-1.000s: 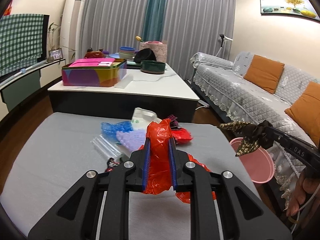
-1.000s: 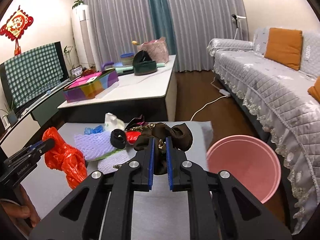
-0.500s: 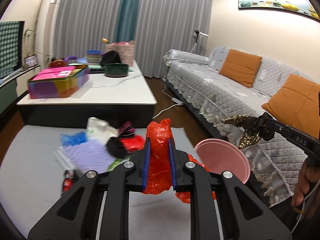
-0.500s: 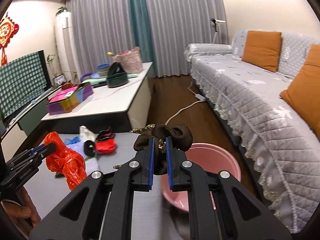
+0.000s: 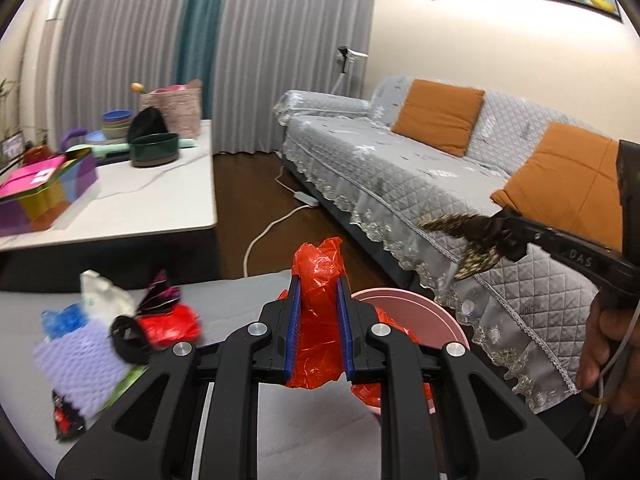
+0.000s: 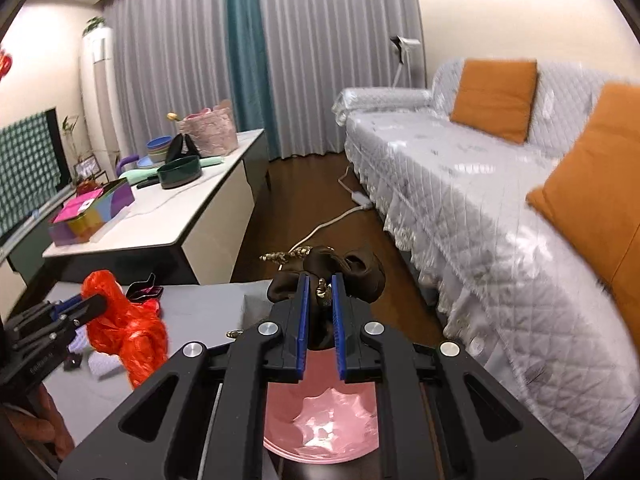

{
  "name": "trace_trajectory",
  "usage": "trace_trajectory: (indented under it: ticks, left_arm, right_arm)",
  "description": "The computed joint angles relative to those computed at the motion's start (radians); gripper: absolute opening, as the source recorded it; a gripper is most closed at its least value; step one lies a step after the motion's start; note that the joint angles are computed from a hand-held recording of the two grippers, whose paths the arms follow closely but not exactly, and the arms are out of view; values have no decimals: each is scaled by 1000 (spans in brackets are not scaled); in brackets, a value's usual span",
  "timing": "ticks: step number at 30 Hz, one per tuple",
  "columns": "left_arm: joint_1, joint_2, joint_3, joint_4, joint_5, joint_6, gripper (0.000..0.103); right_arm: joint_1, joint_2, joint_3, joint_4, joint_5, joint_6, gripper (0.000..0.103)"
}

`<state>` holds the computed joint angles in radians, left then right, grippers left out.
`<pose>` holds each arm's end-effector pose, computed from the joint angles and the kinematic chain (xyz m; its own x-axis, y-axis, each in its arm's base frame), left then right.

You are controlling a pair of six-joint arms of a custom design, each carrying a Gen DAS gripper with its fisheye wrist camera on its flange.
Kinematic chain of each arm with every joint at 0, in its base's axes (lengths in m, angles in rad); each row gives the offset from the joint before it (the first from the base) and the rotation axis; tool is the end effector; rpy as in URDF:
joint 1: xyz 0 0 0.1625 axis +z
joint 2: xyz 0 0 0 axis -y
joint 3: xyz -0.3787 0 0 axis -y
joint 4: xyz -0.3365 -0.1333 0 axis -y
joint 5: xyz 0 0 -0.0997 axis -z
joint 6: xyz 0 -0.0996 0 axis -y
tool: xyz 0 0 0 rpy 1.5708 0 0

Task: Collect trash
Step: 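Carry the orange bag and ribbon to the pink bucket and release both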

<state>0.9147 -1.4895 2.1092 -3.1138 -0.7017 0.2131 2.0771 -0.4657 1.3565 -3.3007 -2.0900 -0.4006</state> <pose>-0.0879 -0.4574 0.3853 -0.7853 0.0142 -0.6189 0.5464 0.4859 -0.6821 0.4036 -0.5548 0.0873 -0.7377 -0.3183 0.5954 -0.6643 0.4998 -0.5559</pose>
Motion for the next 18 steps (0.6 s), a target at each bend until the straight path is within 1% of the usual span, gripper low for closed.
trace_trajectory:
  ticks: [5,8,12,18]
  left_arm:
    - [46,101,-66,-20,-64,25,17]
    - [70,146,-99,-23,-93,34,17]
    - [102,206,-143,-12,-123,40,17]
    - [136,255,-178,3,-156,45,17]
  right_arm:
    - [-18,47,-59,-13,-16,-51,12]
    - [-38,59,-83,11,-14,-27,12]
    - [-50,79,-105,25,-22,-41,12]
    - [-64,81,-109,44,-23,-25,12]
